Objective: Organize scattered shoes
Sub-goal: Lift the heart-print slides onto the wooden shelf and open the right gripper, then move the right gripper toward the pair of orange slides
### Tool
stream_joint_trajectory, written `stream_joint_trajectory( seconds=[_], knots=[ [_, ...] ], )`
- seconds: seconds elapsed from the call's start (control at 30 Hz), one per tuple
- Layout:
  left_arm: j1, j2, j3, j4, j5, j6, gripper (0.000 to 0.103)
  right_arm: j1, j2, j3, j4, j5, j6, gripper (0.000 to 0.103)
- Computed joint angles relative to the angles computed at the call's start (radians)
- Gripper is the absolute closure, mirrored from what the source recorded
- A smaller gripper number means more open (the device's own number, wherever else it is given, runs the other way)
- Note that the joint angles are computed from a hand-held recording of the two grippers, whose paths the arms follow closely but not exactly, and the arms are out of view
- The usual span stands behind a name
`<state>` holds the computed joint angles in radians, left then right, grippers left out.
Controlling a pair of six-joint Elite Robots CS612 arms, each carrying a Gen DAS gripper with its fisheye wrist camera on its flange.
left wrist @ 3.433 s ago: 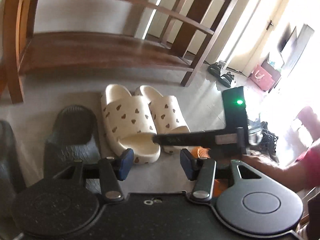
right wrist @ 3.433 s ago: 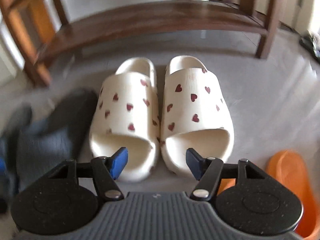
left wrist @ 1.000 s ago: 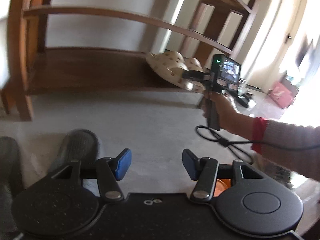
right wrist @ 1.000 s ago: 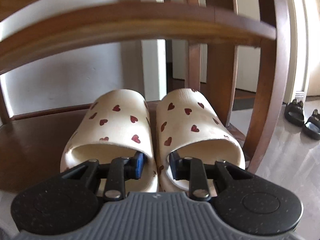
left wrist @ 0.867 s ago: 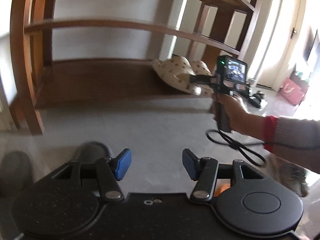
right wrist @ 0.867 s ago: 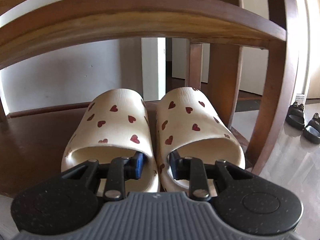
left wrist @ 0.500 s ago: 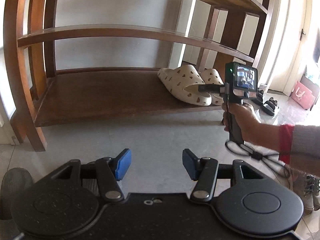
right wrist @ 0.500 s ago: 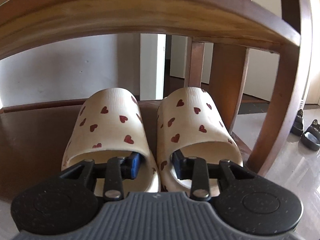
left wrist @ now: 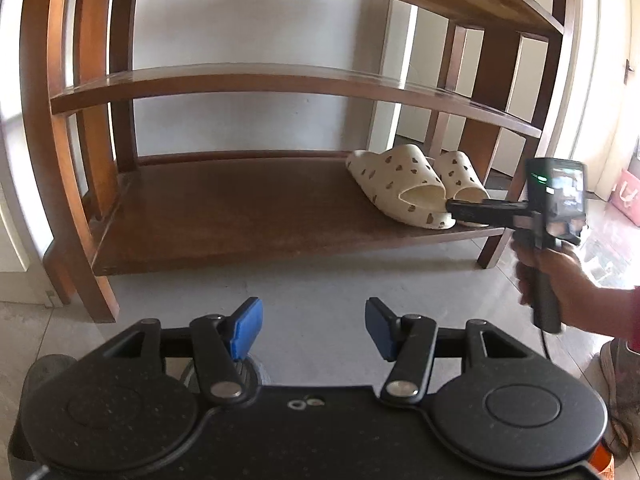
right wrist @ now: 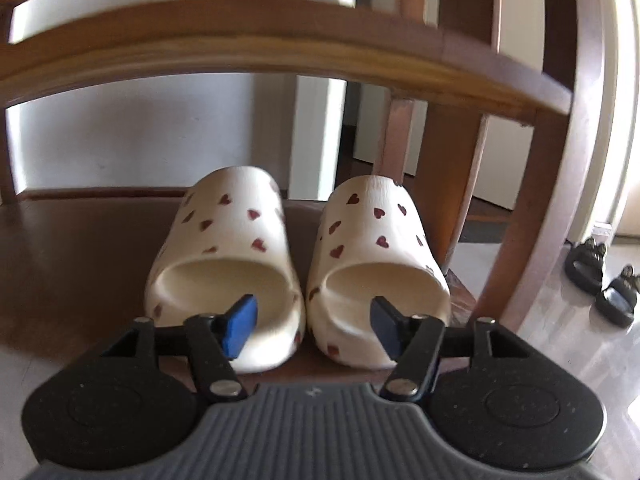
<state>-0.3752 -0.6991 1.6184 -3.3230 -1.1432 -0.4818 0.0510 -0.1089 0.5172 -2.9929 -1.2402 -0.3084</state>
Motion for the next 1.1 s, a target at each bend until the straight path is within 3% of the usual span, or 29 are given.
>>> stream_joint_trajectory(
  seconds=[0.13, 0.27, 0.37, 0.43, 0.5, 0.6, 0.7, 0.8, 0.93, 1.03, 1.1],
  knots=[
    [-0.006, -0.002, 0.009, 0.005, -0.019, -0.011, 0.046, -0.016, -0.102, 0.180, -0.024, 0.051, -0.157, 0.034],
    [-0.015, -0.012, 0.025, -0.002, -0.030, -0.012, 0.046, -0.034, -0.230, 0.359, 0.100, 0.099, -0.352, 0.034],
    [-0.023, -0.022, 0.040, -0.015, -0.030, 0.009, 0.046, -0.072, -0.385, 0.567, 0.296, 0.159, -0.585, 0.034],
    [-0.028, -0.030, 0.049, -0.018, -0.030, 0.028, 0.046, -0.110, -0.463, 0.667, 0.431, 0.223, -0.729, 0.034],
    [-0.034, -0.038, 0.062, -0.025, -0.034, 0.055, 0.046, -0.143, -0.518, 0.750, 0.510, 0.256, -0.810, 0.036],
    [-0.037, -0.047, 0.071, -0.008, -0.050, 0.083, 0.046, -0.175, -0.564, 0.816, 0.654, 0.230, -0.756, 0.037],
    [-0.041, -0.055, 0.079, 0.015, -0.064, 0.089, 0.046, -0.178, -0.568, 0.818, 0.735, 0.167, -0.685, 0.041],
    [-0.046, -0.063, 0.093, 0.010, -0.075, 0.074, 0.046, -0.188, -0.577, 0.840, 0.708, 0.180, -0.682, 0.041],
    [-0.053, -0.069, 0.110, 0.005, -0.082, 0.090, 0.045, -0.214, -0.624, 0.928, 0.700, 0.192, -0.824, 0.041],
    [-0.056, -0.071, 0.111, 0.024, -0.092, 0.094, 0.045, -0.227, -0.639, 0.972, 0.692, 0.182, -0.799, 0.041],
    [-0.056, -0.070, 0.109, 0.029, -0.097, 0.095, 0.045, -0.238, -0.640, 1.008, 0.624, 0.191, -0.715, 0.041]
  ],
)
